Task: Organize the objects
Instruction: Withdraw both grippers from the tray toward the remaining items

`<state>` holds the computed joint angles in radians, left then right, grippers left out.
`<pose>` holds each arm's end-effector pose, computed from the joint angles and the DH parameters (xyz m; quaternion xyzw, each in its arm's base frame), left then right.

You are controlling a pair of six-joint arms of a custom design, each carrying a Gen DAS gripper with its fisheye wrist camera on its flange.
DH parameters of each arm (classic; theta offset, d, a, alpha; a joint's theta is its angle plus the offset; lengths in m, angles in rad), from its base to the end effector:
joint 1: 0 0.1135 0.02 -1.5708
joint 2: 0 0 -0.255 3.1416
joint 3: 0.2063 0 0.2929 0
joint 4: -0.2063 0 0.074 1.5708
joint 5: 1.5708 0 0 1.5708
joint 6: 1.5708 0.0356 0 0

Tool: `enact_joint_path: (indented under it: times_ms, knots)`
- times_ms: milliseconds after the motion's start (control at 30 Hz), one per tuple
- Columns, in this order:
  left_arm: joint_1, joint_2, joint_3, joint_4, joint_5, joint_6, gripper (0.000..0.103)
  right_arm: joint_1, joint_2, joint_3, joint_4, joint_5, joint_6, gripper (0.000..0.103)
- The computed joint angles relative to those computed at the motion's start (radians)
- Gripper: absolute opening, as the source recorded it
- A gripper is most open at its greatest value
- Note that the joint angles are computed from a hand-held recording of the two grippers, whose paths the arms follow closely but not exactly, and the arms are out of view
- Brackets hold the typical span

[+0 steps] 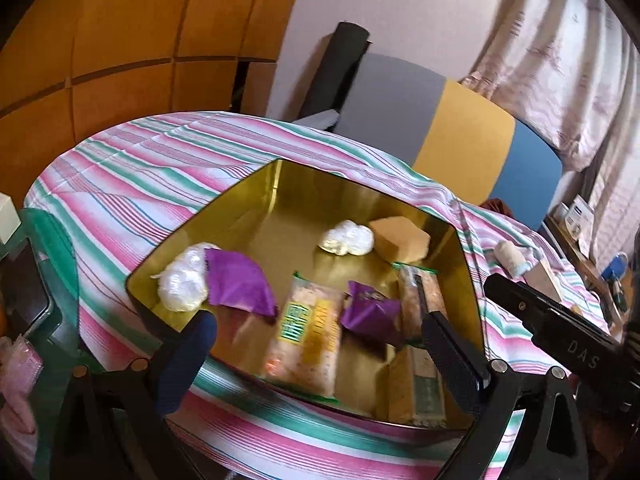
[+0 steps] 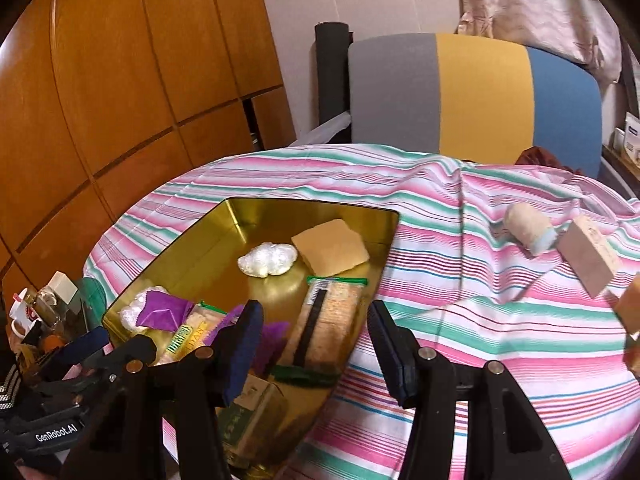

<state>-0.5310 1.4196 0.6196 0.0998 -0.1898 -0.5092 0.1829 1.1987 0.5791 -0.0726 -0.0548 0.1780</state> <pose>0.2687 -0.1500 0.1315 -0.0301 0.9030 -0.1341 0.4070 0.2748 0.0528 0.1635 -0.0139 0.9047 0.1007 0.4138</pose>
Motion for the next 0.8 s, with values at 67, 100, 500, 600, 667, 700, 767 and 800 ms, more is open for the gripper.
enact_joint_path:
  times_ms: [67,100,500,600,667,700,767,800]
  knots:
    - [-0.018,0.001,0.003,-0.004,0.004,0.005,0.103,-0.016,-0.028,-0.018,-0.007,-0.003,-0.001,0.055]
    - [-0.024,0.000,0.002,-0.003,0.007,0.008,0.103,-0.026,-0.044,-0.029,-0.012,-0.004,-0.001,0.055]
    - [-0.170,0.003,0.010,0.008,0.002,0.081,0.103,-0.266,-0.141,-0.159,-0.050,-0.080,-0.036,0.055]
    - [-0.207,0.021,0.026,0.004,0.000,0.096,0.103,-0.350,-0.163,-0.196,-0.063,-0.104,-0.073,0.055]
    - [-0.236,0.033,0.038,-0.002,-0.003,0.106,0.103,-0.436,-0.180,-0.228,-0.068,-0.123,-0.110,0.055]
    - [-0.250,0.039,0.044,-0.004,-0.004,0.114,0.103,-0.461,-0.186,-0.237,-0.068,-0.122,-0.120,0.055]
    - [-0.277,0.044,0.050,-0.006,-0.009,0.124,0.103,-0.571,-0.193,-0.257,-0.066,-0.130,-0.160,0.055]
    - [-0.286,0.049,0.057,-0.008,-0.011,0.128,0.103,-0.625,-0.187,-0.258,-0.065,-0.141,-0.176,0.055]
